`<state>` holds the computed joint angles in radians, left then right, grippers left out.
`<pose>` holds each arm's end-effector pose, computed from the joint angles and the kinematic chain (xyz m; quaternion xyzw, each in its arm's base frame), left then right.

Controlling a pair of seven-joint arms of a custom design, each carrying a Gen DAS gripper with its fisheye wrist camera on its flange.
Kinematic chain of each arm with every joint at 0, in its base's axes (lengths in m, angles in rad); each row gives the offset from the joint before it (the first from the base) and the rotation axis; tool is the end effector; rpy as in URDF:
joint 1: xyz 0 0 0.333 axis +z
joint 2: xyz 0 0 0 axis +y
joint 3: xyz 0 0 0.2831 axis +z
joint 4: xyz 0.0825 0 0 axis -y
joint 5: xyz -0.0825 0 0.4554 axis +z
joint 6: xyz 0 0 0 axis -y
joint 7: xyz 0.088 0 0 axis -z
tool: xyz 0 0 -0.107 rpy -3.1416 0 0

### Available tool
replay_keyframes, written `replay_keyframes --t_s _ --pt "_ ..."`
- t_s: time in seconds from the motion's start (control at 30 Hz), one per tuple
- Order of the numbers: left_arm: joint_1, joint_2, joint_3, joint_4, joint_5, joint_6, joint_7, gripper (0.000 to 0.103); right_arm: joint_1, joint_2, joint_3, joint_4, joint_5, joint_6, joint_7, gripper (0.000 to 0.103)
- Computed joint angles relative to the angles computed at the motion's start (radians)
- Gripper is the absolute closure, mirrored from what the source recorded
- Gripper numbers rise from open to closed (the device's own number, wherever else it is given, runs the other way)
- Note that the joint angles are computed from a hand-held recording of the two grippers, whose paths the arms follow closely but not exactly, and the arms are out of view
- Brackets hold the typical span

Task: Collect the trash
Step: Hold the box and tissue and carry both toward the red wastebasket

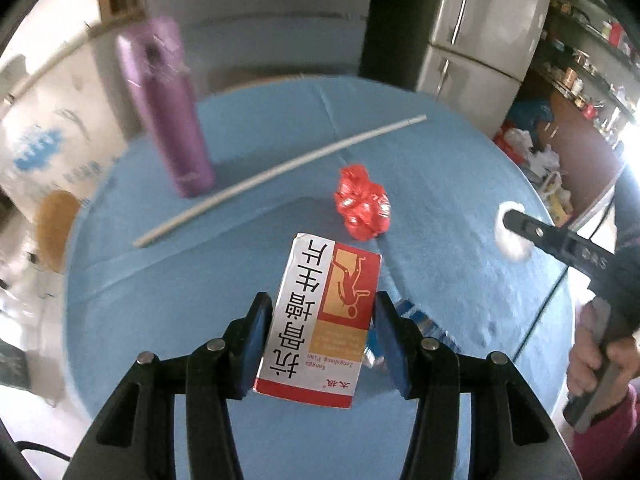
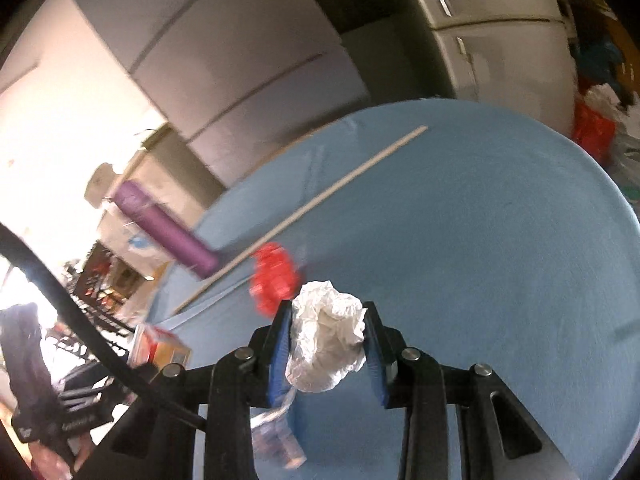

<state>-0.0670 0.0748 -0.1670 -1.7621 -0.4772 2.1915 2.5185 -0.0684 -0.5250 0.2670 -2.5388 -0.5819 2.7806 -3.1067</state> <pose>0.6631 -0.1725 0.5040 -0.2853 0.9171 -0.2708 0.0646 0.4992 0.1253 0.4637 -0.2914 0.8594 -0.2167 0.3599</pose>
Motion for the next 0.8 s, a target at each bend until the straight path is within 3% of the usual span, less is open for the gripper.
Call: replay_keyframes --t_s 0.13,0.33,0.8 --pt "0.009 -0.148 0.026 -0.154 -0.064 0.119 0.084 0.05 0.015 -0.053 0.068 0.0 -0.023 0.002 0.07 0.067" --pt "-0.012 -0.305 0.097 -0.309 -0.15 0.218 0.206 0.049 0.056 -0.095 0.134 0.015 -0.048 -0.036 0.137 0.067" --pt "-0.045 -0.46 0.201 -0.472 -0.211 0.294 0.294 0.049 0.141 -0.095 0.167 0.037 -0.084 -0.072 0.21 0.067"
